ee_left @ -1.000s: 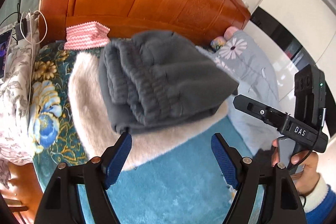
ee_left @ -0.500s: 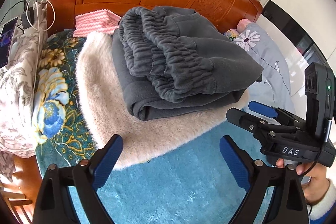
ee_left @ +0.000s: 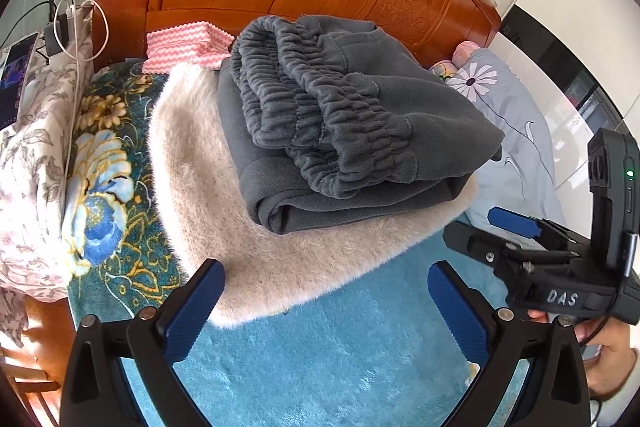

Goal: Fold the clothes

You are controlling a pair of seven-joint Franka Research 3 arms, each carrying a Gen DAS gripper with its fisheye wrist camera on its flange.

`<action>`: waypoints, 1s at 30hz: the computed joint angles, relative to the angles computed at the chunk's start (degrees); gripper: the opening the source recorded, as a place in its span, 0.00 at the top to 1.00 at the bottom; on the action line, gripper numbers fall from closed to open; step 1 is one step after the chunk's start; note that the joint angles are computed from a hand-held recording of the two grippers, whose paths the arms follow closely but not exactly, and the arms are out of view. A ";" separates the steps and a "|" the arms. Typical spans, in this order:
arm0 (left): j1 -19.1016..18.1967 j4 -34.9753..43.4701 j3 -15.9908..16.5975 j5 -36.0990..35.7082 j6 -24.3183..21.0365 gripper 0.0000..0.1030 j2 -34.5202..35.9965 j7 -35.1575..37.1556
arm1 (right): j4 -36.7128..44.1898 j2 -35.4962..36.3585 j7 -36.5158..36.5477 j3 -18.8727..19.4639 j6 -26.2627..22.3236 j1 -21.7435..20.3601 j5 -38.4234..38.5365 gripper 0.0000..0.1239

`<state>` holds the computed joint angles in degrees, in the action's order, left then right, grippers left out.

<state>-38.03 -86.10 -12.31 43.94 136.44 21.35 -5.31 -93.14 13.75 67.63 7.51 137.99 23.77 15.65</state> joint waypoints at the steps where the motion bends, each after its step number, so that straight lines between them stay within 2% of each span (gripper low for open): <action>1: -0.15 0.18 0.07 0.22 -0.38 0.00 0.10 0.02 | -0.26 -0.21 -0.20 -0.07 0.09 0.30 -1.02 0.20; 7: -1.13 1.06 0.33 1.72 -2.87 0.00 0.54 -0.36 | -4.03 -2.42 0.04 -0.48 4.55 2.57 -9.23 0.20; 18: 0.07 -2.56 0.27 3.73 0.80 0.00 -1.22 -3.60 | -8.37 -3.93 -0.05 -0.02 9.81 3.73 -12.73 0.20; 30: -0.32 -1.38 0.57 5.22 -0.19 0.00 -0.08 -5.11 | -5.53 -1.96 2.05 -0.25 7.75 3.90 -13.61 0.20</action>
